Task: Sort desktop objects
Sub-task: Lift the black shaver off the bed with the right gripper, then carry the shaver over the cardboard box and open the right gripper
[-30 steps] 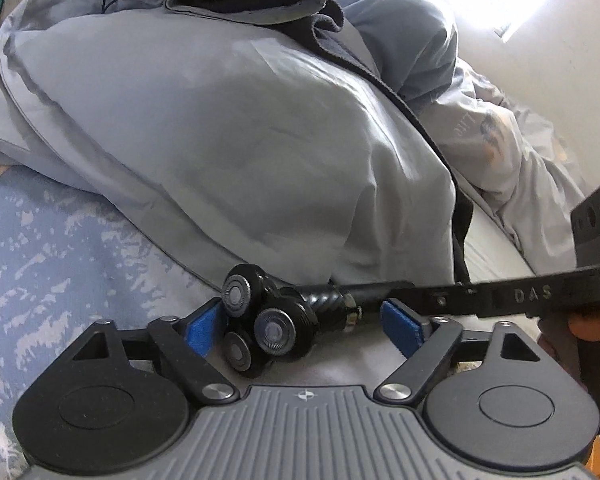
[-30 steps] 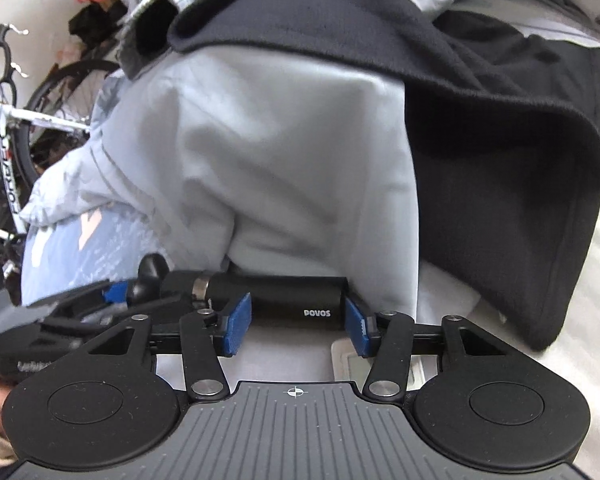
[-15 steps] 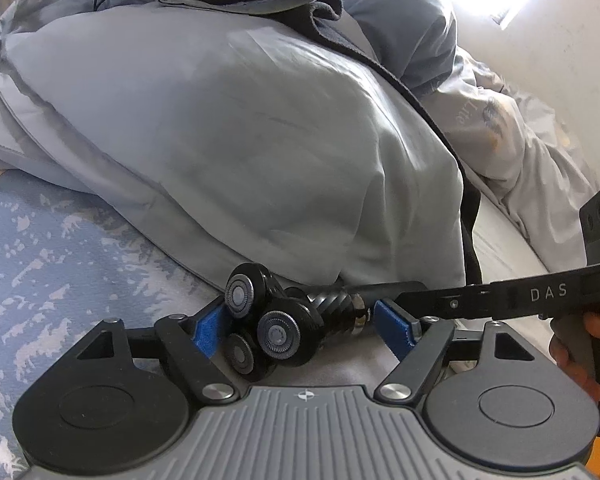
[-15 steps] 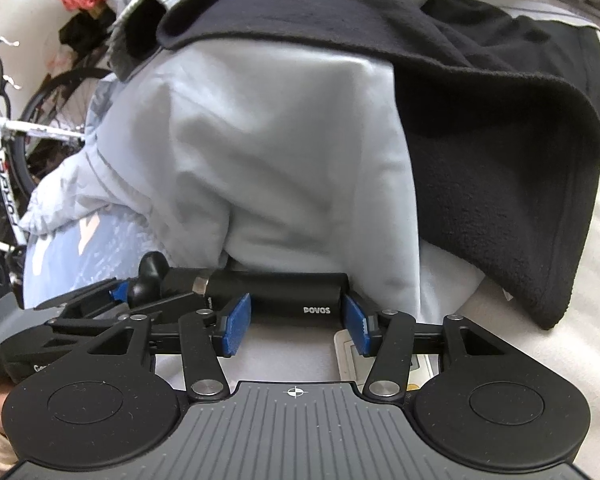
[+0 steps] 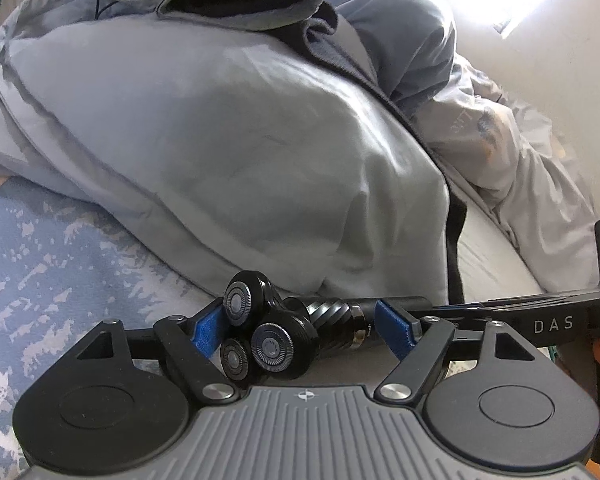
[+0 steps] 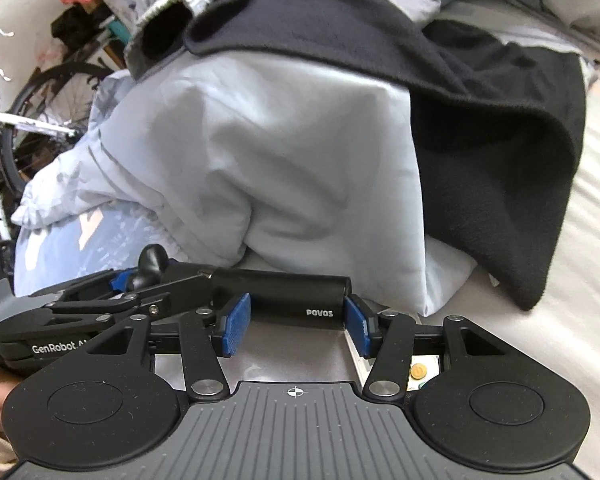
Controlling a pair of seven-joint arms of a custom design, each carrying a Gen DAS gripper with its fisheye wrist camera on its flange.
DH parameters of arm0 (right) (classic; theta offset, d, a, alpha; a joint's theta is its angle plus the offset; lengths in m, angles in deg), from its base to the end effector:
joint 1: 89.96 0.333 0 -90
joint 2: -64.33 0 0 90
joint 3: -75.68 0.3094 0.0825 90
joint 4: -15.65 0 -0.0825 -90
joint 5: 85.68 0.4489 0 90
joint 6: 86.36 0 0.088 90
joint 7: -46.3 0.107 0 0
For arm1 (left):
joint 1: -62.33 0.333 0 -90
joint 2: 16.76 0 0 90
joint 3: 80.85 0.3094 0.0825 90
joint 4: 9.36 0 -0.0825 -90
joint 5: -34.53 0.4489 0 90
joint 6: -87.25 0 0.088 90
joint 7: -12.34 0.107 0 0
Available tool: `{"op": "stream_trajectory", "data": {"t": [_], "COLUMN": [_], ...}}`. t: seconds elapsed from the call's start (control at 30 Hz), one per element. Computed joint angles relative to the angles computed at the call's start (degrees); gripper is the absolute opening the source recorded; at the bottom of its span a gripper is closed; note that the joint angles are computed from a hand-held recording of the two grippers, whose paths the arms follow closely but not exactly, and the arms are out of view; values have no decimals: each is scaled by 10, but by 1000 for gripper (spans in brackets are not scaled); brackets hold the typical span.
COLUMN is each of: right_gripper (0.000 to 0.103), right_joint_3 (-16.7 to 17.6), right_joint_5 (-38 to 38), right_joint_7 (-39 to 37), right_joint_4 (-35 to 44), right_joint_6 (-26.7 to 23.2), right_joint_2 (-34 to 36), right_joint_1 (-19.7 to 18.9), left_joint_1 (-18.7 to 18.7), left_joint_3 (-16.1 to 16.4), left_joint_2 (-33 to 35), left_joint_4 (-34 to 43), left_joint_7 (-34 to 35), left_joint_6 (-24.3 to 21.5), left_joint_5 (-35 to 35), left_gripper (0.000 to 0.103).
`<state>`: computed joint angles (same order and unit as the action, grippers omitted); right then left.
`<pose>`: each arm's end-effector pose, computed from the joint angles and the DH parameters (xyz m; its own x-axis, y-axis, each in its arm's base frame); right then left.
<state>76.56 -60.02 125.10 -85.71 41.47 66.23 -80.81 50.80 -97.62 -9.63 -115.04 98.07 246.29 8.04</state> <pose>0.6612 0.1303 0.5591 0.2383 -0.9080 -0.3446 -0.8990 -0.0720 -0.4320 0.6307 -0.3080 0.5199 -0.2060 -0.8477 0.4888 -0.7982 -0.1434 -0.5851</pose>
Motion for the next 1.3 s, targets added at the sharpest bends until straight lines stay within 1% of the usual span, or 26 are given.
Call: {"op": "stream_trajectory", "data": {"t": [0.3, 0.5, 0.67, 0.8, 0.97, 1.0, 1.07, 1.17, 1.2, 1.23, 1.27, 1.3], "right_gripper": [55, 55, 55, 55, 55, 55, 55, 55, 55, 54, 32, 17], "right_joint_3": [4, 5, 9, 17, 31, 36, 44, 42, 40, 31, 23, 22], "right_joint_5": [-51, -71, -79, -96, -122, -129, -137, -134, -128, -111, -92, -80], "right_joint_7": [39, 61, 99, 155, 243, 263, 309, 351, 359, 361, 355, 352], "right_joint_4": [5, -16, -55, -110, -208, -230, -275, -332, -348, -367, -382, -394], "right_joint_6": [-11, -17, -3, 1, -12, -15, -21, -27, -26, -18, -10, -3], "right_joint_2": [-45, -105, -174, -252, -385, -412, -467, -526, -541, -556, -564, -570], "right_joint_1": [10, 13, 13, 6, -18, -25, -40, -48, -46, -34, -18, -8], "left_joint_1": [-9, -25, -43, -64, -109, -118, -133, -146, -153, -157, -161, -164], "left_joint_3": [7, 20, 33, 41, 53, 52, 54, 52, 56, 56, 54, 52], "left_joint_2": [-38, -77, -109, -144, -202, -205, -203, -202, -202, -200, -198, -195], "left_joint_4": [-7, -14, -14, -28, -73, -76, -73, -75, -78, -76, -74, -71], "left_joint_7": [7, 19, 26, 29, 50, 49, 50, 60, 72, 85, 99, 111], "left_joint_6": [2, -1, -14, -34, -61, -67, -86, -101, -108, -119, -130, -141], "left_joint_5": [-11, -23, -18, -20, -58, -57, -62, -62, -79, -83, -84, -85], "left_gripper": [83, 83, 83, 83, 84, 86, 85, 82, 71, 32, 18, 6]}}
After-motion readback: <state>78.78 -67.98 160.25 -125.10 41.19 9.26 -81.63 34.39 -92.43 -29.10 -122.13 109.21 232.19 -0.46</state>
